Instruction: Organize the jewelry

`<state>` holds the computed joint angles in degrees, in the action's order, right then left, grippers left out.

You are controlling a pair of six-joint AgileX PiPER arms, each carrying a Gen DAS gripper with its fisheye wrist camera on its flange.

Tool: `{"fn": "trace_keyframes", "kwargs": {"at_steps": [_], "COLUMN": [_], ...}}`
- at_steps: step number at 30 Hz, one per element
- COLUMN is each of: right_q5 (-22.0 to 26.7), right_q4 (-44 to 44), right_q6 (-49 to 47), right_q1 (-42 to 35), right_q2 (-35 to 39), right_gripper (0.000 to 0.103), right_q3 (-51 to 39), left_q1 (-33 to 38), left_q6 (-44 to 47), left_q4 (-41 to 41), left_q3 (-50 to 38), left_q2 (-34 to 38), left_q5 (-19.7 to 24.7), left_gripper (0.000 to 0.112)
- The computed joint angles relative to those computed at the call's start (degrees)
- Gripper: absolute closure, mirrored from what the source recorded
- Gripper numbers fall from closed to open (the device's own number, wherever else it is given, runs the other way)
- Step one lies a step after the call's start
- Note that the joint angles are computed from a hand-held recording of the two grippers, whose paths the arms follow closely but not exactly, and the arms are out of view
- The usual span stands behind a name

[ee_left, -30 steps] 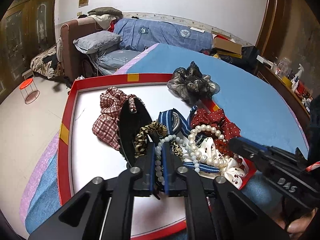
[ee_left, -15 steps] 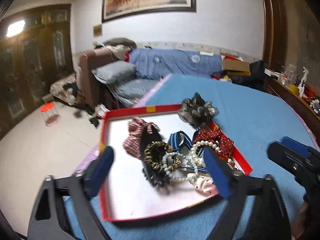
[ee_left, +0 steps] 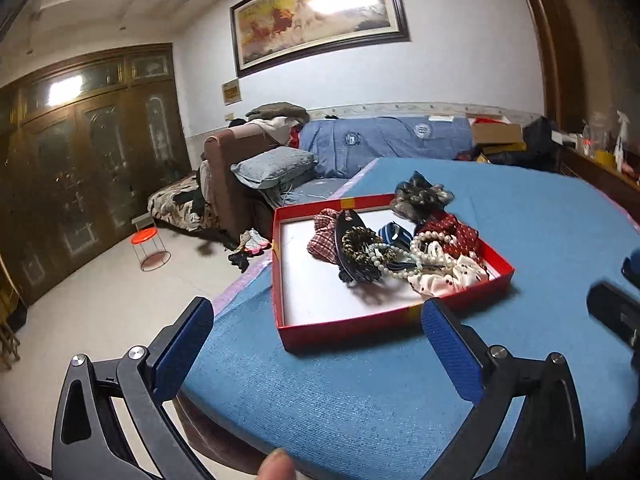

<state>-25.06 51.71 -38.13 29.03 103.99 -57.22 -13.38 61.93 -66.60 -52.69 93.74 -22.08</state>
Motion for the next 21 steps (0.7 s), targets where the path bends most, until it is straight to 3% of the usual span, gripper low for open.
{"fn": "trace_keyframes", "kwargs": {"at_steps": [2,4,10,15,21], "right_q5": [-0.1,-0.41,-0.26,1.35,1.96], "right_q4": [0.83,2.03,4.2,8.29,10.42], "right_q6": [-1.08,-2.34,-5.21,-10.04,-12.64], "right_q1": [0.25,0.7,1.63,1.9,2.17], "right_q2": [0.34,0.37,1.36,3.38,4.81], "right_gripper": [0.007,0.007,0.007,0.006,0.006], "right_q3": [0.0,0.14,-0.7,-3.07,-4.42], "left_q1": [-1.98,-3.29,-2.88,-0.82,-0.47], "left_q6": [1.8,4.29,5.25,9.87,12.43], "left_q4": [-5.06,-9.47,-7.53,-12.09,-14.01], "left_q3": [-0.32,-0.96,-0.96,-3.02,-4.15], "left_q2": [0.5,0.85,2.61,4.27,6.38], "left_q5": [-5.65,-7.76,-6.36,-2.71,-2.96], "left_gripper": [0.009,0.009,0.009,0.009,0.009]}}
